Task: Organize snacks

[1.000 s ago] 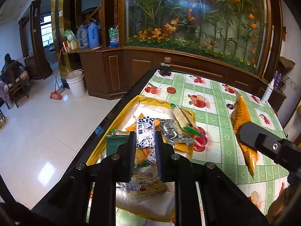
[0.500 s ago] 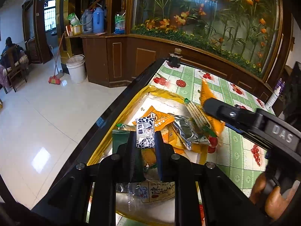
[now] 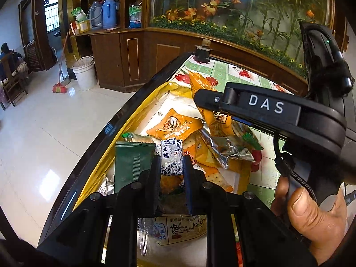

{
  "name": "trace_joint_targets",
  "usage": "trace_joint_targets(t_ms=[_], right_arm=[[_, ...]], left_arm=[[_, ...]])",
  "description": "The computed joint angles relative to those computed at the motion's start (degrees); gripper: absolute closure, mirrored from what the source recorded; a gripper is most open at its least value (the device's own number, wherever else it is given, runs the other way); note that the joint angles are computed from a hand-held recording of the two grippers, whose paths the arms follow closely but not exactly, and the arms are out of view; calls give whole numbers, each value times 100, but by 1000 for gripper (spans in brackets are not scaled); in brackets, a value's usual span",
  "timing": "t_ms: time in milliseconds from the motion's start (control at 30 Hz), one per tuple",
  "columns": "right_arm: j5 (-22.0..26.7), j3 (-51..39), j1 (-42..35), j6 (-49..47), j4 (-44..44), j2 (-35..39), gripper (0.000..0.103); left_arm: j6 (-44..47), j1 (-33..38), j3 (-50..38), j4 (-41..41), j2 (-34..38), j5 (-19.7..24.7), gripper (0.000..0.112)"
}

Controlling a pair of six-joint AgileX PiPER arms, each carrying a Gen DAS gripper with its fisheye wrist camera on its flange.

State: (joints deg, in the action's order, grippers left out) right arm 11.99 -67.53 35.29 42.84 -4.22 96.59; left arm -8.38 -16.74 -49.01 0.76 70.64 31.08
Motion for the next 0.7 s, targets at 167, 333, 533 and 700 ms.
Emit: trace_joint_targets(t_ms=[167,333,533,700], right_arm=[[53,-162,-13,-202,148,254,58],[147,-236,58,405,-547,324,54],[175,-128,117,878,-1006,169,37],[194,102,200,1163,-1326,-170,36]], left_arm=[[2,48,-32,10,110,2,96],[421,168,-75,-394,179,99,96],[-616,-130,148,615,-116,-8,52],[-858,-188,305,810,-446,8,52]])
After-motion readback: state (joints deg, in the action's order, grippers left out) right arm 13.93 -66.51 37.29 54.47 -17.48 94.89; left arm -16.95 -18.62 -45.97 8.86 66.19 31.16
